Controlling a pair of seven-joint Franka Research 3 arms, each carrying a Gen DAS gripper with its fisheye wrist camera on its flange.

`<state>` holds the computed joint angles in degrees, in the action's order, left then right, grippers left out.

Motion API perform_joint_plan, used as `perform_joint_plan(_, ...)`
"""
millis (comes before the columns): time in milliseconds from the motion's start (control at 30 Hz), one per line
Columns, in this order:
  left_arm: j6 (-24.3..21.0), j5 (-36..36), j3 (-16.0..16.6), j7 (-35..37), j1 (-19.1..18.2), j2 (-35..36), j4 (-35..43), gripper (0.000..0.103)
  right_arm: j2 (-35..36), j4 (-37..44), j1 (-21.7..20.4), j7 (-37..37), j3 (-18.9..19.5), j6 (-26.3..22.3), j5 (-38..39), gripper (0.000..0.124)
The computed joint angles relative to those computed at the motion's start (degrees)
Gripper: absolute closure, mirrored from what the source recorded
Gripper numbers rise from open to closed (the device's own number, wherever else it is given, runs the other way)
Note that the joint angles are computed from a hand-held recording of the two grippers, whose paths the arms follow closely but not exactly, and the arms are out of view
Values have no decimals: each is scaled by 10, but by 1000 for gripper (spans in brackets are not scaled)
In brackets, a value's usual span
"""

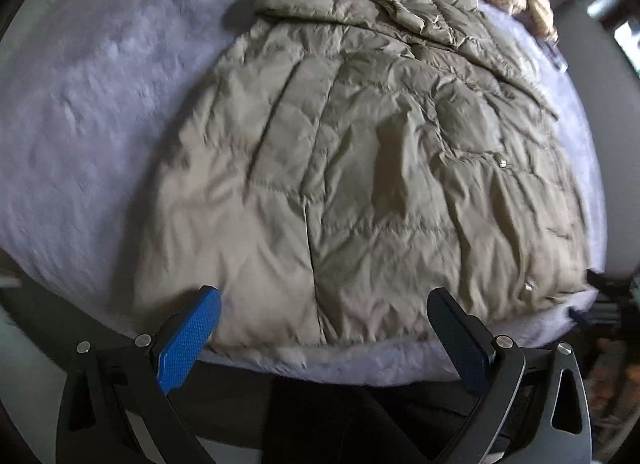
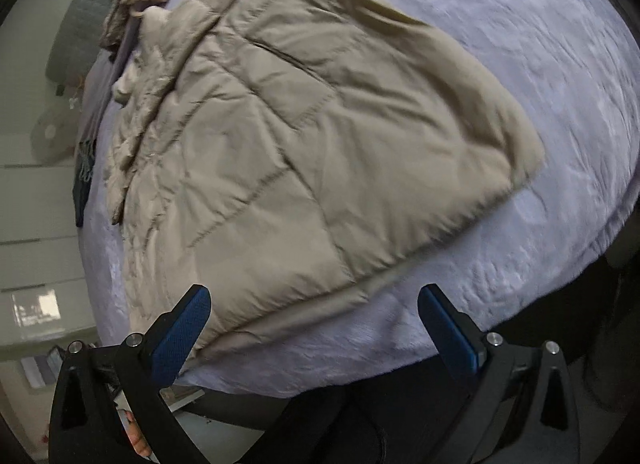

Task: Fold large clothes

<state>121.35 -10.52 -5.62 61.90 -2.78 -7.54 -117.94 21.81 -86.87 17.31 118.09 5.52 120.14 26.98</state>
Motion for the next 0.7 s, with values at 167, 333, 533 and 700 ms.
perform_joint_plan(167,24,-132,30,64,2,-38,-69,0,-25,-59,-19,-3,8,30,76,21)
perform_joint_plan(333,48,-265,51,106,-1,-49,-121,0,-41,-107,-29,-21,18,90,167,21)
perform_joint_plan(533,101,-302,30,73,-1,-44,-141,1,-27,-109,-33,-31,28,120,233,21)
perform_joint_plan(700,154,-269,26,35,-2,-32,-121,37,-20,-108,-35,-44,35,153,272,21)
